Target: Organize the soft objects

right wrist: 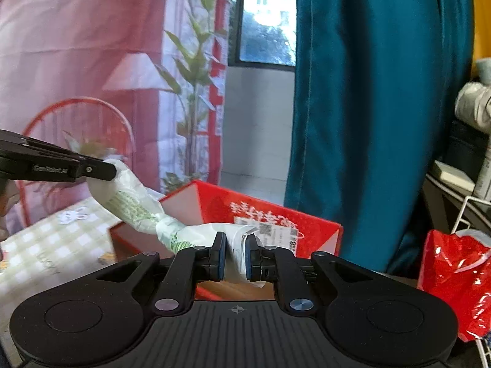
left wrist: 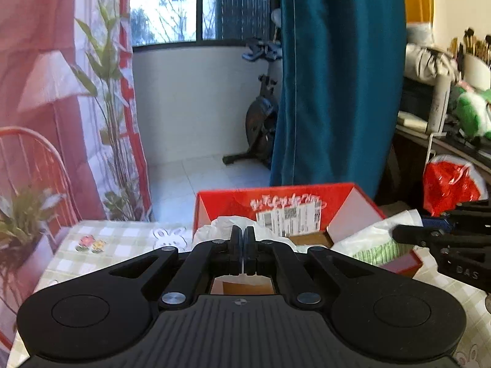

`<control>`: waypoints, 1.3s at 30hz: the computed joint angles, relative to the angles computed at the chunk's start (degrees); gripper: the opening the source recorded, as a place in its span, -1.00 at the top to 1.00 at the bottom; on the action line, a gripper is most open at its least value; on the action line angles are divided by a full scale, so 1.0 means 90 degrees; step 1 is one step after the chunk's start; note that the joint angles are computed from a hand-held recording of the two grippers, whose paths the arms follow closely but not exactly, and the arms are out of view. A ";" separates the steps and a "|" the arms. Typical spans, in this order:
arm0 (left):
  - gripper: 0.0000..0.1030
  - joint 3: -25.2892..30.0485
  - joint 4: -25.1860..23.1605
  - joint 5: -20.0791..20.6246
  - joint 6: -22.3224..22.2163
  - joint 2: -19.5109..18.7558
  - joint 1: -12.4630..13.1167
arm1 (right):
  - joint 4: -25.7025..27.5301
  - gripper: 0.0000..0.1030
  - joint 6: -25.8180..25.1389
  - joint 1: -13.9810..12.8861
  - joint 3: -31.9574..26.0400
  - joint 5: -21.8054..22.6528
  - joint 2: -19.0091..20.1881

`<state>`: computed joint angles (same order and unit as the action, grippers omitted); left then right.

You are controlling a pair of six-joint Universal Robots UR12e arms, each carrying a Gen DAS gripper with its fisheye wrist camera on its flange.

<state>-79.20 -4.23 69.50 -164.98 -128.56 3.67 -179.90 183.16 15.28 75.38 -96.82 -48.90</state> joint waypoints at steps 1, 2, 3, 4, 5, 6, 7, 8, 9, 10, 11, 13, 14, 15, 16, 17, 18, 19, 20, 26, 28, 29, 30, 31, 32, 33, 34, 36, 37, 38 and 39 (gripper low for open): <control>0.96 0.0068 -0.0062 0.0067 0.0004 -0.0052 -0.0018 | 0.0134 0.78 0.0043 -0.0015 -0.0114 -0.0021 0.0079; 0.96 0.0123 -0.0134 0.0091 -0.0025 -0.0099 -0.0026 | 0.0234 0.78 0.0070 -0.0022 -0.0186 -0.0054 0.0133; 0.96 0.0226 -0.0257 0.0074 -0.0095 -0.0170 -0.0026 | 0.0348 0.78 0.0093 -0.0029 -0.0266 -0.0080 0.0191; 0.96 0.0290 -0.0364 0.0044 -0.0186 -0.0215 -0.0027 | 0.0449 0.78 0.0115 -0.0037 -0.0340 -0.0108 0.0247; 0.96 0.0327 -0.0465 0.0004 -0.0220 -0.0241 -0.0017 | 0.0524 0.78 0.0139 -0.0041 -0.0389 -0.0137 0.0291; 0.96 0.0374 -0.0607 -0.0052 -0.0232 -0.0269 -0.0011 | 0.0575 0.78 0.0166 -0.0049 -0.0414 -0.0154 0.0319; 0.95 0.0406 -0.0734 -0.0106 -0.0217 -0.0290 -0.0001 | 0.0639 0.77 0.0203 -0.0057 -0.0459 -0.0173 0.0363; 0.94 0.0437 -0.0922 -0.0180 -0.0192 -0.0301 0.0014 | 0.0716 0.77 0.0231 -0.0056 -0.0461 -0.0186 0.0375; 0.92 0.0464 -0.1093 -0.0220 -0.0185 -0.0308 0.0028 | 0.0851 0.73 0.0256 -0.0061 -0.0496 -0.0194 0.0398; 0.86 0.0468 -0.1234 -0.0259 -0.0205 -0.0300 0.0046 | 0.0962 0.66 0.0281 -0.0061 -0.0520 -0.0221 0.0415; 0.81 0.0465 -0.1323 -0.0328 -0.0202 -0.0293 0.0080 | 0.1009 0.61 0.0311 -0.0050 -0.0515 -0.0329 0.0422; 0.45 0.0393 -0.1307 -0.0338 -0.0224 -0.0250 0.0120 | 0.1004 0.53 0.0444 -0.0050 -0.0436 -0.0405 0.0393; 0.35 0.0347 -0.1296 -0.0356 -0.0258 -0.0218 0.0145 | 0.0994 0.51 0.0546 -0.0050 -0.0369 -0.0425 0.0359; 0.24 0.0278 -0.1267 -0.0416 -0.0309 -0.0170 0.0181 | 0.0969 0.46 0.0636 -0.0050 -0.0287 -0.0438 0.0315; 0.21 0.0199 -0.1227 -0.0510 -0.0332 -0.0117 0.0222 | 0.0940 0.41 0.0690 -0.0056 -0.0210 -0.0426 0.0268; 0.21 0.0162 -0.1220 -0.0571 -0.0312 -0.0088 0.0239 | 0.0848 0.40 0.0747 -0.0058 -0.0087 -0.0409 0.0195; 0.20 0.0087 -0.1199 -0.0587 -0.0256 -0.0031 0.0259 | 0.0727 0.36 0.0797 -0.0058 0.0017 -0.0393 0.0142; 0.19 0.0017 -0.1171 -0.0560 -0.0196 0.0023 0.0270 | 0.0608 0.33 0.0841 -0.0054 0.0124 -0.0374 0.0086; 0.19 -0.0072 -0.1143 -0.0531 -0.0139 0.0090 0.0284 | 0.0491 0.32 0.0880 -0.0050 0.0228 -0.0357 0.0032; 0.19 -0.0756 -0.1063 -0.0856 0.0133 0.0559 0.0469 | -0.0204 0.32 0.1166 0.0005 0.0900 -0.0116 -0.0340; 0.19 -0.1090 -0.1065 -0.0952 0.0384 0.0767 0.0546 | -0.0469 0.32 0.1244 0.0046 0.1141 -0.0043 -0.0460; 0.19 -0.1280 -0.1039 -0.0955 0.0514 0.0878 0.0581 | -0.0569 0.32 0.1287 0.0074 0.1274 -0.0016 -0.0530; 0.19 -0.1462 -0.1032 -0.0959 0.0596 0.0984 0.0621 | -0.0656 0.32 0.1341 0.0100 0.1398 0.0009 -0.0589; 0.19 -0.1650 -0.1069 -0.1006 0.0641 0.1096 0.0675 | -0.0714 0.32 0.1385 0.0123 0.1495 0.0032 -0.0641; 0.19 -0.1773 -0.1124 -0.1097 0.0656 0.1166 0.0731 | -0.0788 0.32 0.1433 0.0153 0.1621 0.0054 -0.0704; 0.19 -0.1921 -0.1233 -0.1205 0.0717 0.1253 0.0791 | -0.0862 0.32 0.1472 0.0182 0.1733 0.0059 -0.0758; 0.19 -0.2058 -0.1348 -0.1256 0.0803 0.1334 0.0837 | -0.0938 0.32 0.1498 0.0209 0.1842 0.0073 -0.0812; 0.19 -0.2314 -0.1530 -0.1309 0.0987 0.1462 0.0913 | -0.1052 0.32 0.1543 0.0255 0.2090 0.0158 -0.0928; 0.18 -0.2420 -0.1626 -0.1284 0.1091 0.1508 0.0937 | -0.1006 0.32 0.1560 0.0273 0.2207 0.0213 -0.0995; 0.18 -0.2463 -0.1731 -0.1245 0.1176 0.1523 0.0941 | -0.0949 0.32 0.1559 0.0299 0.2302 0.0238 -0.1050; 0.15 -0.2507 -0.1885 -0.1207 0.1292 0.1534 0.0951 | -0.0824 0.31 0.1536 0.0317 0.2389 0.0290 -0.1110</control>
